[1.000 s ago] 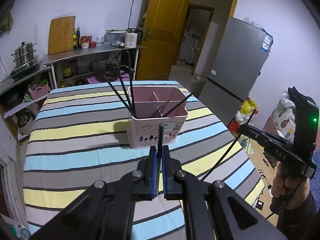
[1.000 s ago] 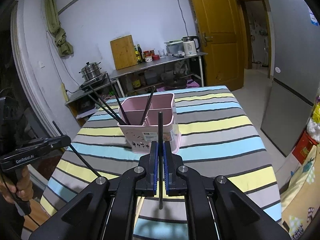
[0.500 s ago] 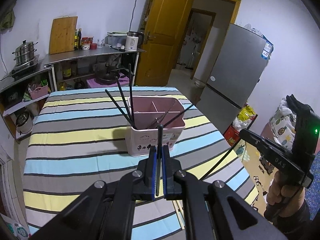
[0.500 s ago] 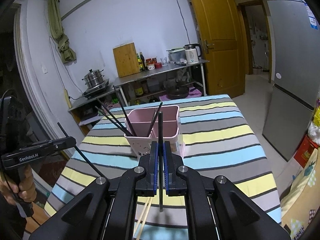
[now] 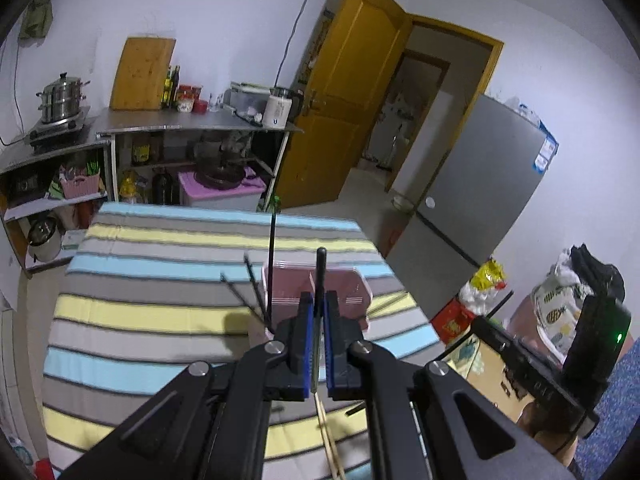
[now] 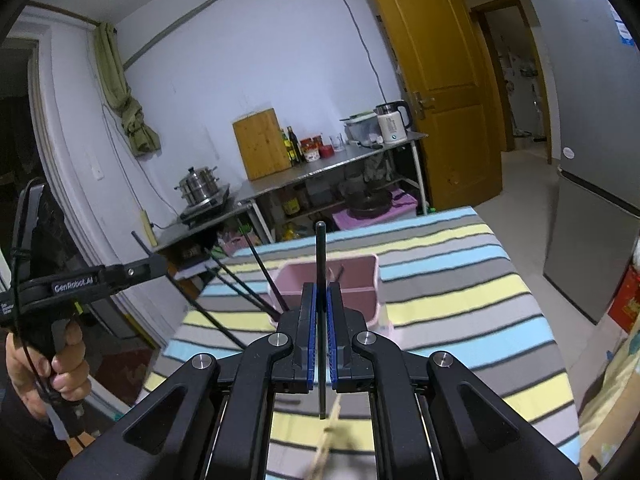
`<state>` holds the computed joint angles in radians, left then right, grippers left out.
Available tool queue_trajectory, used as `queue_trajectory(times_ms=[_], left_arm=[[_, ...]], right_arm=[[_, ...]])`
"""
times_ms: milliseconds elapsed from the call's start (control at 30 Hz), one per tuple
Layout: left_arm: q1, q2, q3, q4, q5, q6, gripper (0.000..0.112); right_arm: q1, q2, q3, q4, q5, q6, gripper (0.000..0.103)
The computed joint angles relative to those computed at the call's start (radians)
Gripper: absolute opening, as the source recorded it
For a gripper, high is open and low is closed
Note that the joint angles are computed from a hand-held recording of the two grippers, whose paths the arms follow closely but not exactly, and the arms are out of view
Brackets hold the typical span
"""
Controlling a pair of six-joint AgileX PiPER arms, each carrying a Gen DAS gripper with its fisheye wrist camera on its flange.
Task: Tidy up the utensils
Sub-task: 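Lower the chopsticks into the basket and open both grippers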
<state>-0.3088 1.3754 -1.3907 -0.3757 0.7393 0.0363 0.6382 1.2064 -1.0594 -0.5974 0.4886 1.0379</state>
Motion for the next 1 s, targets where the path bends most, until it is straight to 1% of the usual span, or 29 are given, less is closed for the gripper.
queue_trajectory(times_ms=[167,233,433,500,733,900,1000], left_arm=[[0.005,0.046,-0.107,0.024,0.011,-0.021,0.005],[0.009,0.064,-0.144,0.032,0.016,-0.024,0.005],[0.046,0.125,-0.225,0.006,0.023,0.005,0.005],[0.049,0.143,-0.233,0.008,0.018,0.003,0.005],[0.051,0.219,-0.261,0.0,0.004,0.018,0.005],[0.049,0.257,-0.248,-0.016,-0.013,0.035,0.005],[0.045,0.278,-0.24,-0.014,-0.018,0.035,0.005]], right_arm=[[-0.031,0.05,-0.076,0.04,-0.032,-0.049,0.005],[-0.036,0.076,-0.114,0.027,-0.036,-0.048,0.005],[-0.07,0.144,-0.209,0.026,-0.063,-0.068,0.005],[-0.07,0.172,-0.234,0.011,-0.061,-0.055,0.005],[-0.094,0.265,-0.264,-0.046,-0.107,0.009,0.005],[-0.086,0.306,-0.264,-0.119,-0.113,0.073,0.005],[-0.096,0.323,-0.269,-0.131,-0.132,0.102,0.005]])
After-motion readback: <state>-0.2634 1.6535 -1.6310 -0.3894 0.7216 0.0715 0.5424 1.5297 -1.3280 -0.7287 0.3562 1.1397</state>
